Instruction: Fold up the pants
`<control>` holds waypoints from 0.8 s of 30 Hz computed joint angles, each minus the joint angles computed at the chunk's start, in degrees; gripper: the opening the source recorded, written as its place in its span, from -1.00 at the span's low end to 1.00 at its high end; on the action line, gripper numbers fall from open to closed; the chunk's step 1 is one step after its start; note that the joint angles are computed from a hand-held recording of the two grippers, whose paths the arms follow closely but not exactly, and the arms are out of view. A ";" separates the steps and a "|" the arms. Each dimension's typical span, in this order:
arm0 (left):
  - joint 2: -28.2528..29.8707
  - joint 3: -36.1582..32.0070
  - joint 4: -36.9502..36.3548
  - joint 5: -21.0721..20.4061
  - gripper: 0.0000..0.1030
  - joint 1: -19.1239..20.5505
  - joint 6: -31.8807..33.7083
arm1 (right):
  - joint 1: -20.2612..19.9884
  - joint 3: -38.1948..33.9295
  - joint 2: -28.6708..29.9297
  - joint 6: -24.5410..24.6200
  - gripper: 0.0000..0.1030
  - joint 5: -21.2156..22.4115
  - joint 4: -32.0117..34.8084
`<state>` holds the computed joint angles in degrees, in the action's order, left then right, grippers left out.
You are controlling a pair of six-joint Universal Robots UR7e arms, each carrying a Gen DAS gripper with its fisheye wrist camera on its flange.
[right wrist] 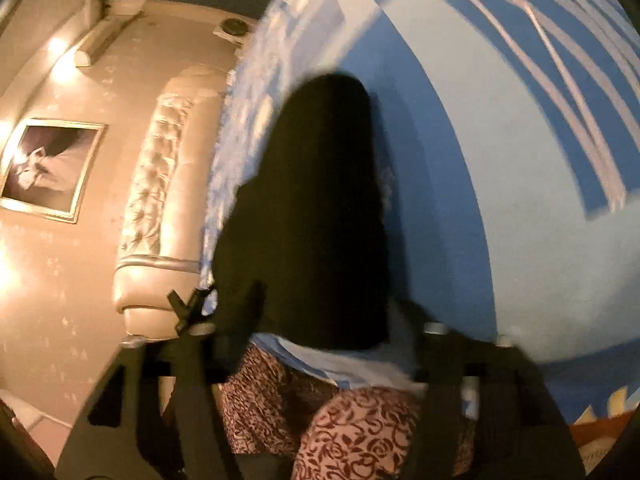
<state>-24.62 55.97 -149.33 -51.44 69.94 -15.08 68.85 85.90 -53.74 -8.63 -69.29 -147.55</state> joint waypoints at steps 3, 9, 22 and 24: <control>-0.01 -0.06 0.04 0.00 0.90 0.04 0.03 | 0.15 -3.59 1.30 1.25 0.39 1.04 0.12; -0.08 0.05 -0.22 -0.23 0.90 0.06 -0.01 | 0.64 -15.07 8.14 6.59 0.39 2.28 1.62; -0.68 1.14 -1.64 -1.22 0.89 0.19 -0.06 | 1.73 -15.39 9.31 8.96 0.05 -3.81 -3.29; -1.40 1.59 -1.52 -2.88 0.89 0.44 -0.45 | 2.84 -11.51 7.53 8.08 0.20 -5.67 -8.53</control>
